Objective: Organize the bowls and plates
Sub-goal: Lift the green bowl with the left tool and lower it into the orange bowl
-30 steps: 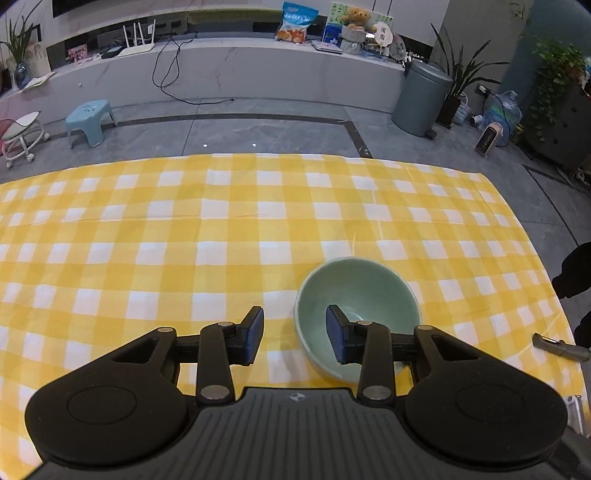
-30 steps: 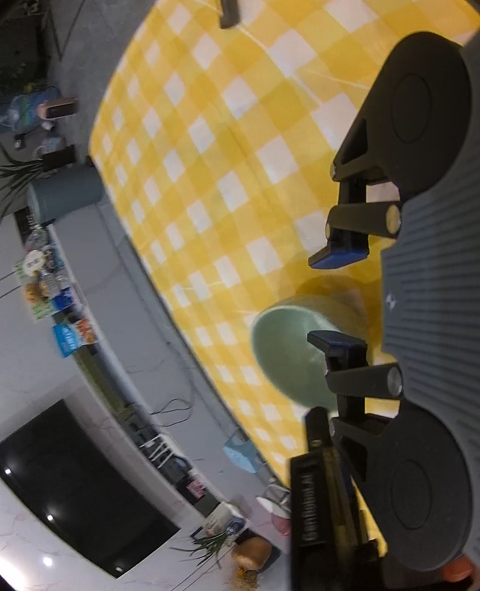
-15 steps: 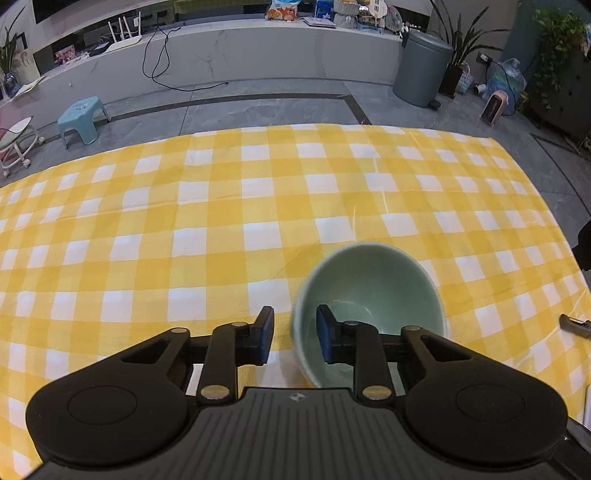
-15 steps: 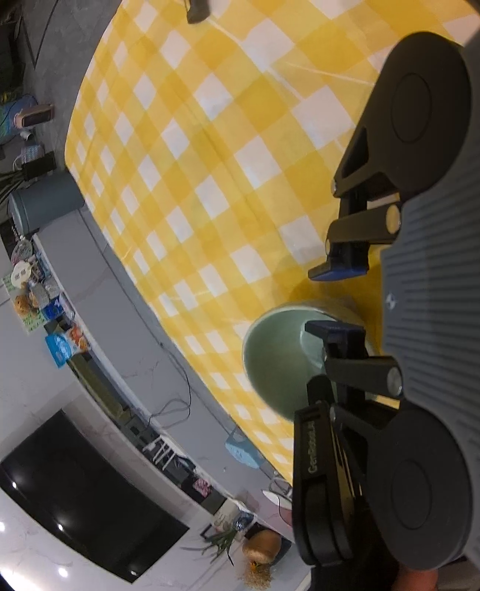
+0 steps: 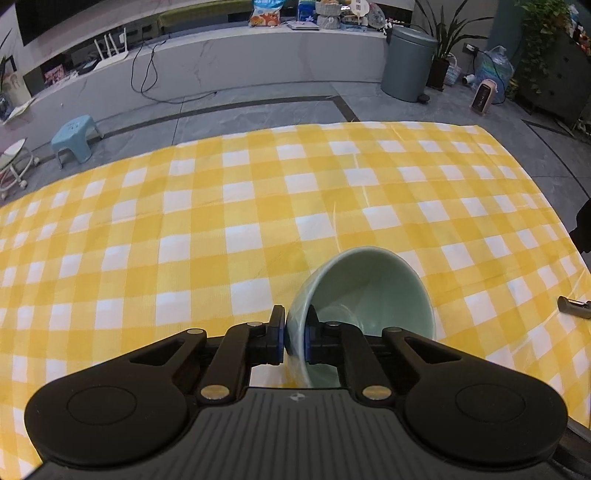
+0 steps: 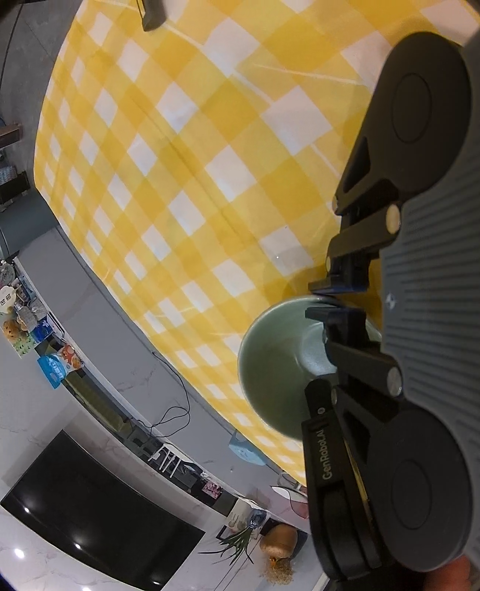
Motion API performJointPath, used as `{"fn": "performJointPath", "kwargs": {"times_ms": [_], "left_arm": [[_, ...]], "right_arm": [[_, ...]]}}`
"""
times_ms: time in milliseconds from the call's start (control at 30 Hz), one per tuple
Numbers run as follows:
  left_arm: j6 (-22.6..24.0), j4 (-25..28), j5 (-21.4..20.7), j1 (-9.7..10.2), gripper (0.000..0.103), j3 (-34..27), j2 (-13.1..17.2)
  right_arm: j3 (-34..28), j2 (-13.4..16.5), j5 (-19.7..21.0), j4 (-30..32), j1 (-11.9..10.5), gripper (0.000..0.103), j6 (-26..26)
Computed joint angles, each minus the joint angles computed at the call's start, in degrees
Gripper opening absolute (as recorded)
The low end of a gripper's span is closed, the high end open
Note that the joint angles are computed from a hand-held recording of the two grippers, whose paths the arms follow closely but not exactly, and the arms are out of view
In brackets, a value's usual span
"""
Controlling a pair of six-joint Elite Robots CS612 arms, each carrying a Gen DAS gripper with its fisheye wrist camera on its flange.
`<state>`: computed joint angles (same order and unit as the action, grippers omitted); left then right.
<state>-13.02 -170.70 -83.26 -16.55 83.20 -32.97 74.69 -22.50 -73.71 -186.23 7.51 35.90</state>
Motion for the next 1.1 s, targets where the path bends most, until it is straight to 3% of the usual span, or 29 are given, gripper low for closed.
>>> {"fn": "performJointPath", "kwargs": {"times_ms": [300,733,1100], "left_arm": [[0.0,-2.8,-0.2,0.03,0.01,4.0,-2.6],[-3.7,-8.7,2.8,-1.18,0.01,14.4,-9.9],[-10.0,-4.7,0.6,-0.16,0.011,22.2,-16.7]], "right_arm": [[3.6,-2.1,1.6,-4.2,-0.1,0.004,-1.9],[13.9,-8.9,3.5,-10.0,0.6,0.005,-4.6],[21.3,-15.1,7.2,-8.6,1.9,0.005,-10.7]]}}
